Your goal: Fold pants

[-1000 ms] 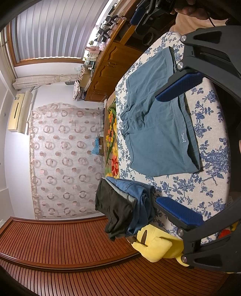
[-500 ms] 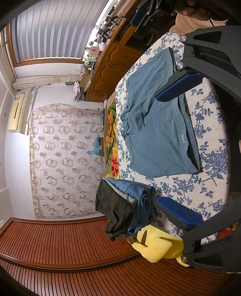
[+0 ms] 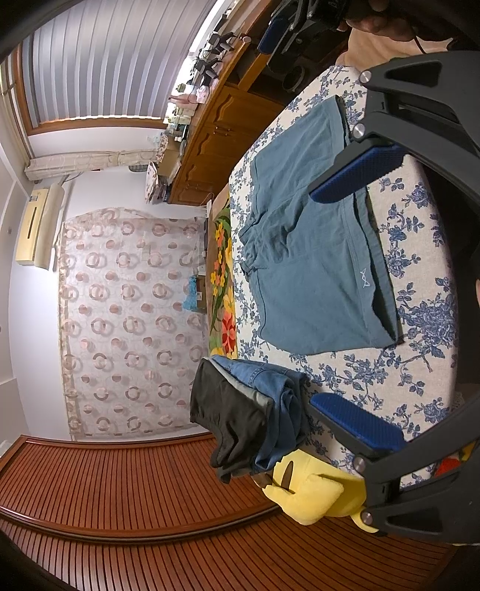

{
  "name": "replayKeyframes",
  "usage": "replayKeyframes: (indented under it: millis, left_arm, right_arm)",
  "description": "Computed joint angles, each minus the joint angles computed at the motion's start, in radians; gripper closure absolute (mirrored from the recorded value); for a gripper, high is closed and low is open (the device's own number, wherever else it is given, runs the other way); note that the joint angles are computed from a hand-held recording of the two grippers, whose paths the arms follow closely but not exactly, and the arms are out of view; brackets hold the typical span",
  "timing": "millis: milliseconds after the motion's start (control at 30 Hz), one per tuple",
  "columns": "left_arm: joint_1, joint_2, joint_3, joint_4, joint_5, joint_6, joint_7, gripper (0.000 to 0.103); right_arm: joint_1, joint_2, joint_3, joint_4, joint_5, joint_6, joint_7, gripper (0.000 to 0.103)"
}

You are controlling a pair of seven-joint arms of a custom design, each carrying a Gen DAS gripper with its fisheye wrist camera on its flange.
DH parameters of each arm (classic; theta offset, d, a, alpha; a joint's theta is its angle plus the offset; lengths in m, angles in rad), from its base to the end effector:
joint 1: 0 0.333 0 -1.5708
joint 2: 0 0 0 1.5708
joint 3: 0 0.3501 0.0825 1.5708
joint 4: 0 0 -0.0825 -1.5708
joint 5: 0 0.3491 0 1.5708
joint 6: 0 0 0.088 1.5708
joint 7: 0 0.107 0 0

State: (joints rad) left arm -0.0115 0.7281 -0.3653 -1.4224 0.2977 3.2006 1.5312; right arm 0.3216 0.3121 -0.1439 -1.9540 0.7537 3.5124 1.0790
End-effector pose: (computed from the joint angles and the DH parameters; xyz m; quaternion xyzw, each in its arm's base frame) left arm 0.7316 -0.2138 0.4655 -0.4663 0.7133 -0.4439 0.2768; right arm 0.6182 0.0392 0.5101 -0.5329 0.6373 -0.4003 0.3869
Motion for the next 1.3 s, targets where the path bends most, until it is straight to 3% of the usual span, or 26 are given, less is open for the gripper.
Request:
replayKeyframes:
  millis: [167,500,667,733,800,900,1033,1100,1300]
  left_arm:
    - [0.002,0.006,-0.005,0.006,-0.002,-0.011,0.001,0.000]
    - [-0.017,0.091,0.003,0.120,-0.054,-0.126,0.055,0.000]
    - [-0.031,0.116,0.018,0.160,-0.080,-0.156,0.081,0.000]
    - [-0.038,0.127,0.025,0.176,-0.088,-0.167,0.092,0.000]
    - [-0.042,0.143,0.027,0.200,-0.096,-0.183,0.106,0.000]
    - [-0.043,0.173,0.020,0.244,-0.113,-0.210,0.134,0.000]
    - [-0.054,0.207,0.025,0.300,-0.139,-0.252,0.161,0.000]
    - [-0.060,0.229,0.026,0.333,-0.155,-0.278,0.173,0.000]
    - [-0.096,0.288,0.058,0.433,-0.186,-0.366,0.194,0.000]
  right_arm:
    - [0.013,-0.009,-0.022,0.003,0.017,-0.024,-0.012,0.000]
    - [-0.058,0.008,-0.029,0.000,-0.083,-0.113,0.053,0.000]
    - [-0.046,0.023,-0.090,0.013,-0.156,-0.174,0.091,0.002]
    - [-0.086,0.030,-0.065,0.021,-0.192,-0.194,0.106,0.004]
    - [-0.083,0.043,-0.087,0.026,-0.220,-0.210,0.126,0.005]
    - [-0.137,0.057,-0.050,0.036,-0.262,-0.233,0.150,0.009]
    - [-0.239,0.078,0.027,0.068,-0.317,-0.276,0.166,0.016]
    - [-0.297,0.098,0.072,0.106,-0.344,-0.316,0.160,0.026]
    - [-0.339,0.199,0.047,0.282,-0.405,-0.483,0.211,0.056]
